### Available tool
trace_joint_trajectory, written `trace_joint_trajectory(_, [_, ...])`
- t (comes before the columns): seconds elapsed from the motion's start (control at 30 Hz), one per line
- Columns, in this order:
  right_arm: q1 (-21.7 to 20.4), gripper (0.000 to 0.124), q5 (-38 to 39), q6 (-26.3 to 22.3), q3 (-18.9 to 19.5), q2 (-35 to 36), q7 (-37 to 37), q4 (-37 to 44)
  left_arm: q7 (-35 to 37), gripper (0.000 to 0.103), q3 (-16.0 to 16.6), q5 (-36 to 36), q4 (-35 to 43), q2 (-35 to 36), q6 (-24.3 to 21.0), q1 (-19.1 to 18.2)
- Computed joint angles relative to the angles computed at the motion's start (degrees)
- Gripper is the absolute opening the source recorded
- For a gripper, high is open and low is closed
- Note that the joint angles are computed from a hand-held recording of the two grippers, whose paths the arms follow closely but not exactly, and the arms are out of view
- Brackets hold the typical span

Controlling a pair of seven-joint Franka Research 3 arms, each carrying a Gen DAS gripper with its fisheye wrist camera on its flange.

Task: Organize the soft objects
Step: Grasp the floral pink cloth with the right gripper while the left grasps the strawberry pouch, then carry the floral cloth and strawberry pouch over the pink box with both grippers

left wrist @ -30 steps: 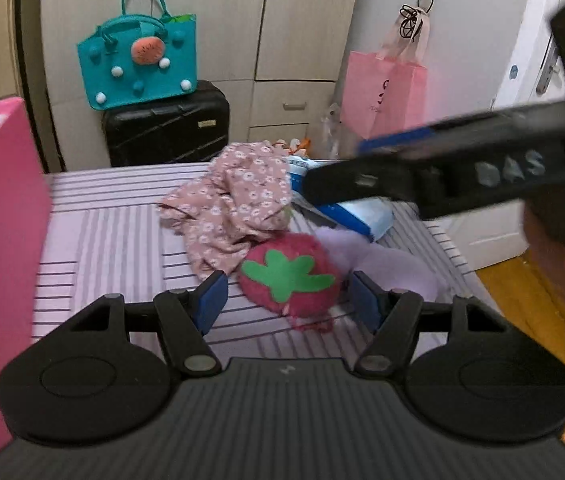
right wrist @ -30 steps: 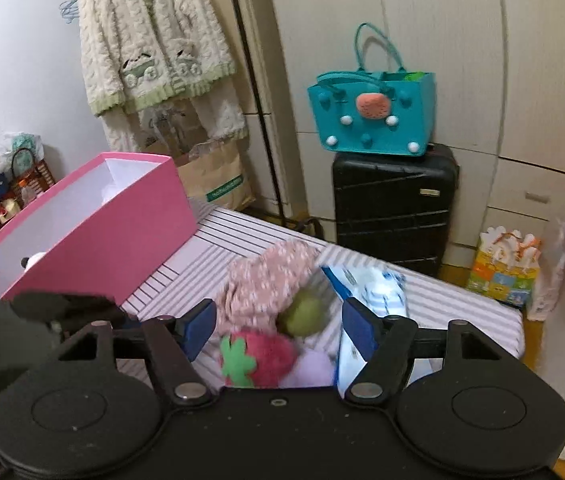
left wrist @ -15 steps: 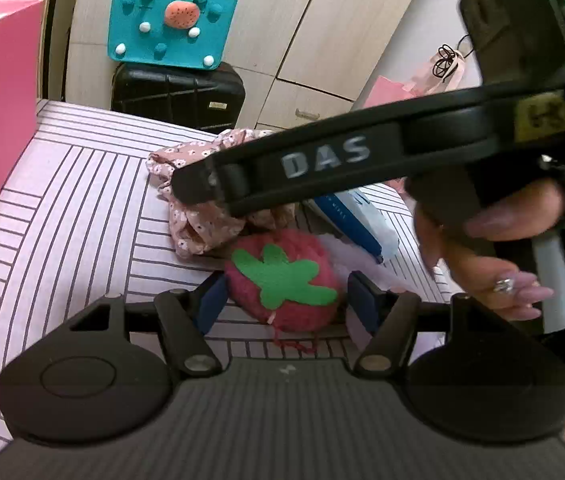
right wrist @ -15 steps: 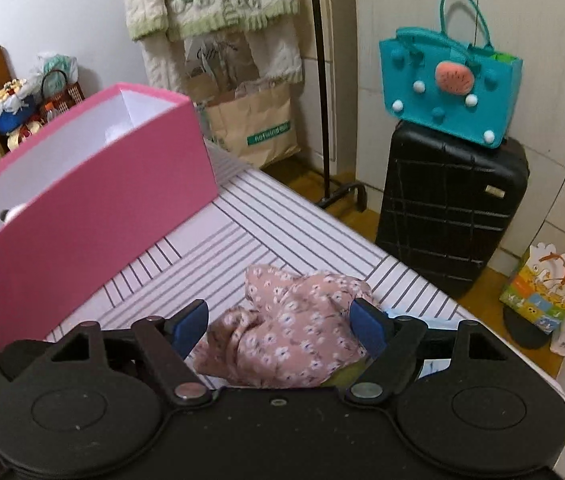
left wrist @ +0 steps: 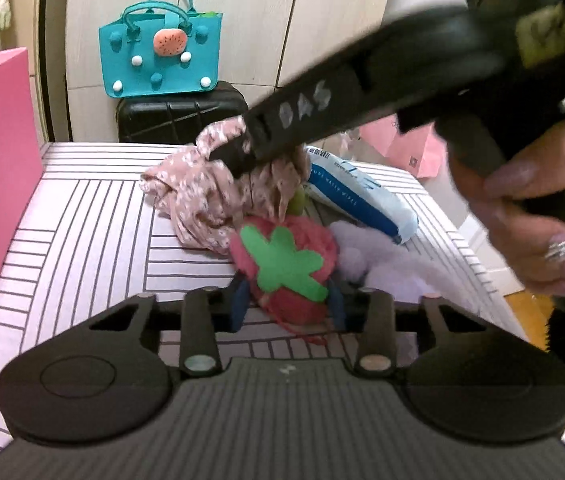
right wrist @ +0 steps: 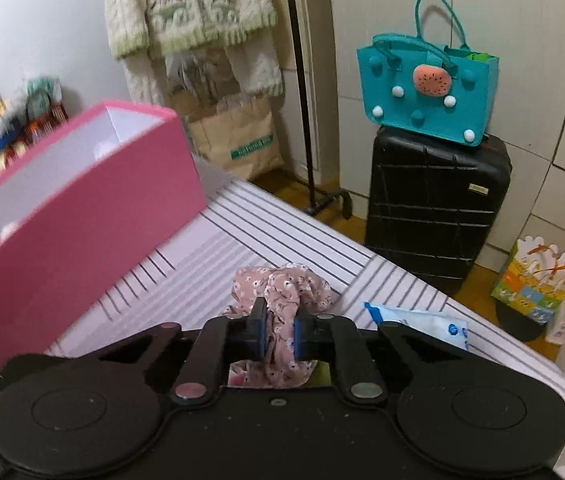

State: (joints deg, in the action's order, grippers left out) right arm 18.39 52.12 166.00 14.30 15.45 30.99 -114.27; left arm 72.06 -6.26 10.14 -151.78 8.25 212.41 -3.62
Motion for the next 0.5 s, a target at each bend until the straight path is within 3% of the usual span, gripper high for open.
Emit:
trace_joint_trajectory(0.1, [-1.7, 0.014, 7.8, 0.1, 2.3, -1.6, -5.4, -0.8, -1.2, 0.032, -0.1, 1.8, -0.3, -0.5, -0.2, 0.7])
trace_joint_trajectory(0.2, [-1.2, 0.014, 12.9, -0.9, 1.9, -3.3, -9.0, -1.6, -3.9, 0.03, -0.3, 4.7, -0.9, -1.3, -0.7, 1.9])
trace_joint_trajectory(0.5, [3.4, 0.014, 18.3, 1.0, -0.8, -7.7, -12.5, -5.6, -18.0, 0.03, 0.2, 21.8, -0.8, -3.5, -2.2, 7.7])
